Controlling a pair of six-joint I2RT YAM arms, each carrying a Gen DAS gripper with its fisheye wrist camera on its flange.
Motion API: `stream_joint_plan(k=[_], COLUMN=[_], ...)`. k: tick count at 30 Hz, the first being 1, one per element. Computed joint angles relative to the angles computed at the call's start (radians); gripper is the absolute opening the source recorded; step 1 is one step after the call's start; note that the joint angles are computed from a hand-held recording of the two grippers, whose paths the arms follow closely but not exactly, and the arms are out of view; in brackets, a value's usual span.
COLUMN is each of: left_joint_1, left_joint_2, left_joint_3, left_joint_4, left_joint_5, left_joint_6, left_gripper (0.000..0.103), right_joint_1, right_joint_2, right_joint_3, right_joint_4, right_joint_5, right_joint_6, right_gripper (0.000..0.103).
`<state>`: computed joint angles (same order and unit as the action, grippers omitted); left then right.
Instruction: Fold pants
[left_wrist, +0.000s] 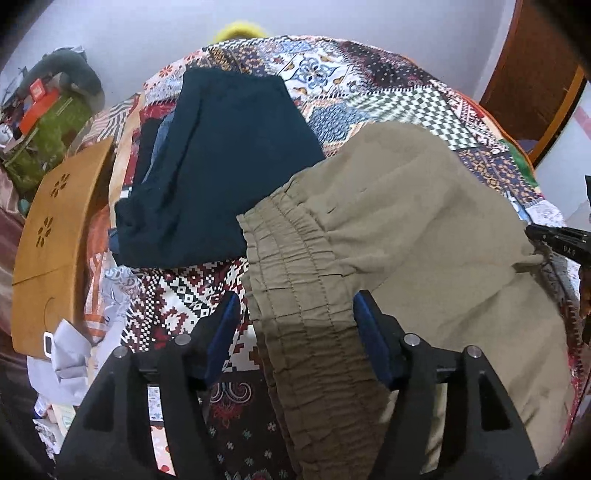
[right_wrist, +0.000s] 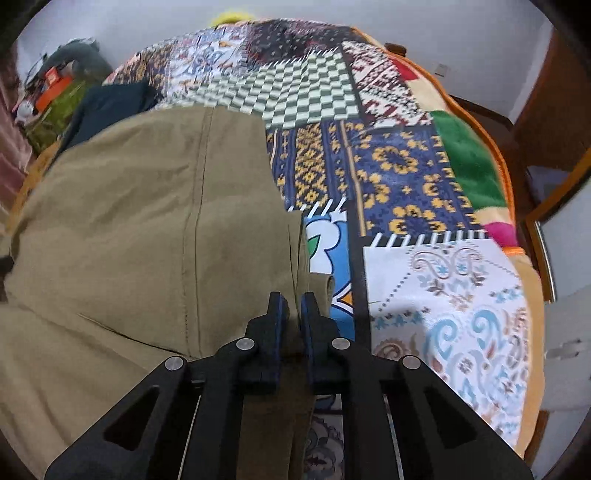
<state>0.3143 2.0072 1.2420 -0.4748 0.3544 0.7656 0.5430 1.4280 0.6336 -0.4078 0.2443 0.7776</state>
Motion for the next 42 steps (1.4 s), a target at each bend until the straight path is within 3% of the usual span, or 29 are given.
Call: stream_joint_plan(k=[3, 9, 13, 16, 22, 29, 37, 38, 39, 40, 41, 42], left_joint_1=[0.004, 0.012, -0.008, -0.033, -0.075, -0.110, -0.148, -0.149, -0.146, -0.144, -0.141, -0.142], left_joint_2=[-0.053, -0.079, -0.006, 0.100, 0.277, 0.445, 0.493, 0.499, 0.507, 0.515, 0.521, 0.507], left_joint_3=[-0.020, 0.034, 0.125, 0.247, 0.418, 0.613, 0.613, 0.620, 0.634, 0.650, 0.666, 0.644], left_joint_4=[0.017, 0.054, 0.068, 0.021, -0.027, -0.162, -0.145, -0.151, -0.170, -0.193, -0.221, -0.204], left_joint_5=[0.005, 0.035, 0.009, -0.028, -0.112, -0.124, -0.153, -0.143, -0.121, -0.101, -0.076, -0.076], left_joint_6=[0.010, -0.033, -0.086, -0.131, -0.212, -0.222, -0.182, -0.183, -0.180, -0.177, -0.176, -0.186], left_gripper=[0.066, 0.079, 0.083, 0.083, 0.083, 0.083, 0.085, 0.082, 0.072, 0.060, 0.055, 0.052], right_joint_1=[0.023, 0.063, 0.034, -0.031, -0.171, -0.265, -0.305, -0.316, -0.326, -0.337, -0.346, -0.345], right_joint_2=[-0.098, -0.225, -0.218, -0.166, 0.106, 0.376, 0.614, 0.621, 0.615, 0.615, 0.611, 0.609], right_joint_3=[-0.001, 0.055, 0.102, 0.125, 0.231, 0.362, 0.542, 0.538, 0.519, 0.501, 0.479, 0.469], right_joint_4=[-0.043, -0.113, -0.072, 0.005, 0.081, 0.169, 0.192, 0.212, 0.236, 0.270, 0.308, 0.326], right_joint_5=[0.032, 0.116, 0.151, 0.117, 0.002, -0.116, -0.218, -0.241, -0.271, -0.309, -0.348, -0.359], right_joint_6=[0.017, -0.018, -0.087, -0.137, -0.234, -0.282, -0.297, -0.286, -0.269, -0.249, -0.229, -0.214], right_gripper=[0.016, 0.041, 0.064, 0.071, 0.071, 0.071, 0.068, 0.066, 0.063, 0.053, 0.043, 0.041])
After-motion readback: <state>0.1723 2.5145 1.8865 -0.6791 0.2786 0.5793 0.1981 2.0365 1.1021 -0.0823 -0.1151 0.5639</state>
